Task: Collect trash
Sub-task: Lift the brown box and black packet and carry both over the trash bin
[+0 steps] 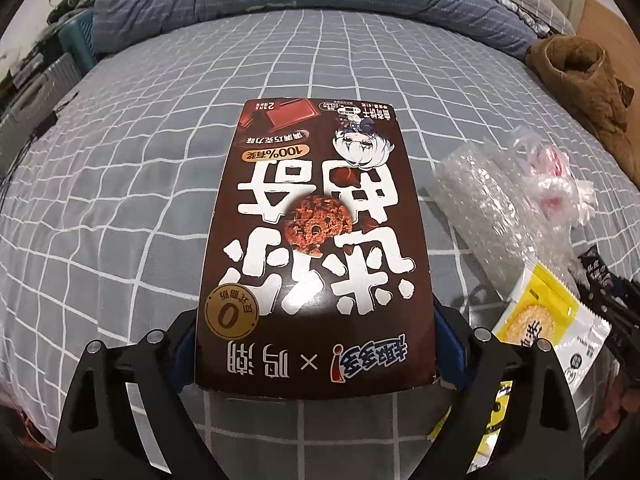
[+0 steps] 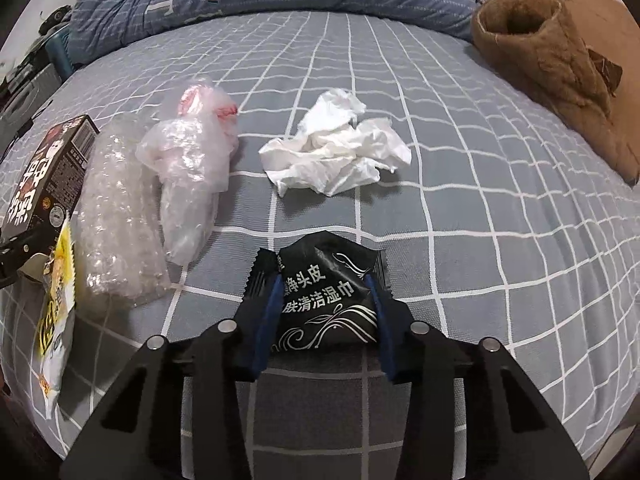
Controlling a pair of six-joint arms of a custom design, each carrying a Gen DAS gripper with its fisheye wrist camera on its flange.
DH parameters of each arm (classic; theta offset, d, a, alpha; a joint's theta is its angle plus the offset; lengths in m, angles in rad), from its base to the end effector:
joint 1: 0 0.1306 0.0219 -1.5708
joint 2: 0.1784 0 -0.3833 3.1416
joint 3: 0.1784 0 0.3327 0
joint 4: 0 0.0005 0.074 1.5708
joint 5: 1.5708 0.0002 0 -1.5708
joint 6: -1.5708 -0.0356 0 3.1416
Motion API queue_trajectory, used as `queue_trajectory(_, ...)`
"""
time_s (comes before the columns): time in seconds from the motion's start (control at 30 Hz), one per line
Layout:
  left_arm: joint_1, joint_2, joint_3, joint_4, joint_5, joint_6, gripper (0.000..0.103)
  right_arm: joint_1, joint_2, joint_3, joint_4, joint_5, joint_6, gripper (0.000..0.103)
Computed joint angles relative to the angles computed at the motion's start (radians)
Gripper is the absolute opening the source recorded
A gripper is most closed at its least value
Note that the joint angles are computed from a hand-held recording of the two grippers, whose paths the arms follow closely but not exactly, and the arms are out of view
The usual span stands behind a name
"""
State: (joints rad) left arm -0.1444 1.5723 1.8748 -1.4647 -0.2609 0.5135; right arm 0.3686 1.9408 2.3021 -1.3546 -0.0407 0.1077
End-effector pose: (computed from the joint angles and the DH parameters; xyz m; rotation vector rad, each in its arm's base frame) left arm 0.4475 -0.0563 0.5073 -0.5611 2.6103 0.1527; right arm 0.5524 0.2144 0.4834 -0.6214 2.4939 0.1511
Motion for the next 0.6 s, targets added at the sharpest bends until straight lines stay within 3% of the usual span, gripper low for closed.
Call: queue_trajectory(0.6, 0.007, -0.012, -0.002, 0.006, 0.010, 0.003, 0.088, 0.002, -0.058, -0.020, 0.006, -0.012, -0.016, 0.038)
